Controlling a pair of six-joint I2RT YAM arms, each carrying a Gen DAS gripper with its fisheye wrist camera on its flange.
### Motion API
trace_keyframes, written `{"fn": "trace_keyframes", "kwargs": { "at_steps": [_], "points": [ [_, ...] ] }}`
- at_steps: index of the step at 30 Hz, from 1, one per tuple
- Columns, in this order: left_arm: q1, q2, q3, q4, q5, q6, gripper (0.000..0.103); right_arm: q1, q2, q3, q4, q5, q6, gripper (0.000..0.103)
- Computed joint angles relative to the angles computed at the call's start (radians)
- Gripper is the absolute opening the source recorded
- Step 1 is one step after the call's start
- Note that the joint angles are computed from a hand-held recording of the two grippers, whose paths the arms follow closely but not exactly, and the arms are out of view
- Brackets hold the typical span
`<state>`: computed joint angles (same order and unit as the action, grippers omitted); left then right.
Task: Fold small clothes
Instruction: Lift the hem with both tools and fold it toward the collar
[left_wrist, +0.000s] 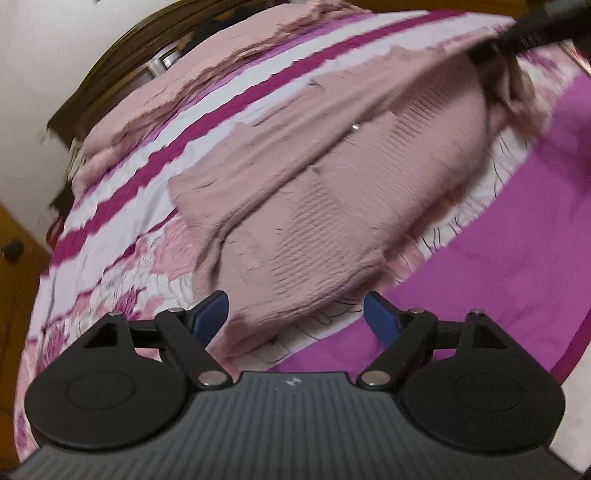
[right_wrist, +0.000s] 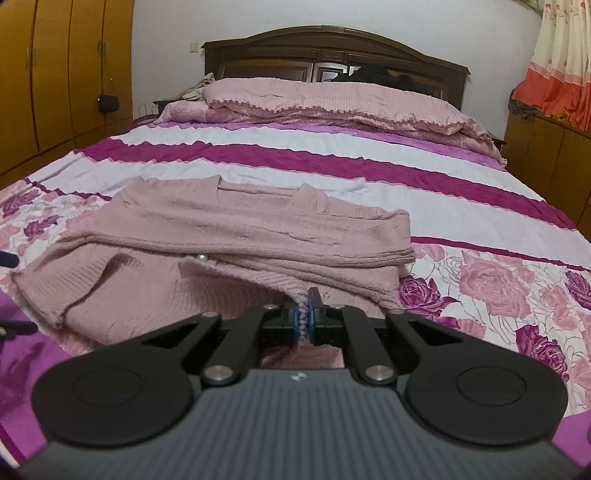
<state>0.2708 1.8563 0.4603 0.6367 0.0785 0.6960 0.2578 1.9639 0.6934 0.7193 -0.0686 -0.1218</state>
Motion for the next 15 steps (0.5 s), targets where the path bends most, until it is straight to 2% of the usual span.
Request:
{"fn": "trace_keyframes", "kwargs": {
  "at_steps": [3, 9, 15],
  "points": [
    [-0.003, 0.042, 0.000, 0.075, -0.004, 0.014, 0.085, 0.002, -0.004, -0.002, -0.004, 0.008, 0.001, 0.008],
    [0.073, 0.008, 0.060, -0.008, 0.112, -0.081, 0.083, 0.010, -0.003, -0.003, -0.008, 0.025, 0.000, 0.008],
    [0.072, 0.069, 0.119, -0.033, 0.068, -0.076, 0.083, 0.018, 0.009, 0.011, -0.023, 0.032, -0.001, 0.008]
  ]
}}
